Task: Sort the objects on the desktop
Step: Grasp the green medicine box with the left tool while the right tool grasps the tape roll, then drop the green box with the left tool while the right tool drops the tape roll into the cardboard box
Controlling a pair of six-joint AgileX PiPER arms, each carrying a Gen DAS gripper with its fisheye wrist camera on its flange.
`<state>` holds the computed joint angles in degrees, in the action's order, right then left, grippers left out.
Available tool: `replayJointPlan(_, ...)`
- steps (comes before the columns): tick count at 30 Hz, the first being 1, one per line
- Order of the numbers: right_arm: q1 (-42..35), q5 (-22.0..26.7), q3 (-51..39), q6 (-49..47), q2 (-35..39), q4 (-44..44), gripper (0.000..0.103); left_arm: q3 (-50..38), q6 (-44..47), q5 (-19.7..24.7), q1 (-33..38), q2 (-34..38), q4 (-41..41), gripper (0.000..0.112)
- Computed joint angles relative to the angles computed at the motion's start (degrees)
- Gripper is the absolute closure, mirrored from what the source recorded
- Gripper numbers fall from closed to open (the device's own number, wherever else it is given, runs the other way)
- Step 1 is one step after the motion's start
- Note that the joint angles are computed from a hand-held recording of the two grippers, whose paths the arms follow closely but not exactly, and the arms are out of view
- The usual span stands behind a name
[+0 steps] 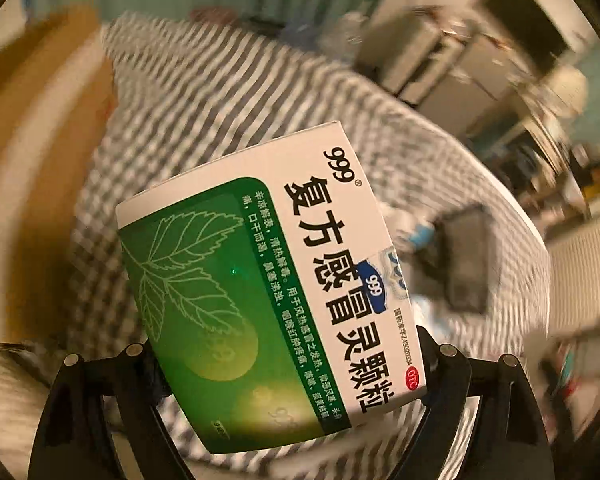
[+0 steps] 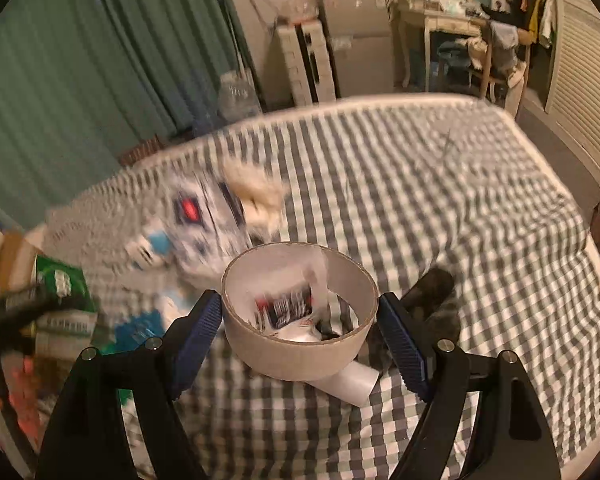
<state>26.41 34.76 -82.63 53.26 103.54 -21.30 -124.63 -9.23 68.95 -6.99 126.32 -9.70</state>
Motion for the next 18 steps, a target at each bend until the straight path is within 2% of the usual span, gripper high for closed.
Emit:
replayJointPlan(3, 2.4, -0.7, 1.9, 6.8, -5.3, -8.3, 0.024, 9.2, 7.2, -3.7, -1.1, -10.1, 1.3, 0.024)
replayJointPlan(6, 6.4, 2.9, 1.4, 11.6, -8.2, -15.1, 0.024, 14.3, 11.0, -5.9, -1.7, -18.1, 2.4, 0.024)
replayJointPlan(8, 8.1, 2.3, 1.6, 11.9, -9.5, -14.3, 0.024, 18.1, 14.4, -8.3, -0.2, -22.6, 0.9, 0.024)
replayJointPlan(13, 14.1, 6.6, -1.1, 12.5, -8.2, -13.7, 0.024, 30.0, 21.3, -15.0, 6.2, -31.8, -1.7, 0.024)
replayJointPlan(16, 17.5, 6.8, -3.1, 11.6, -6.9, -10.9, 0.024, 38.5, 31.3, -19.7, 14.9, -36.1, -11.0, 0.024)
replayJointPlan(18, 20.5, 7.9, -7.9, 9.5, -3.8, -9.3, 0.024, 37.6, 33.7, -19.1, 20.2, -35.1, -15.3, 0.024)
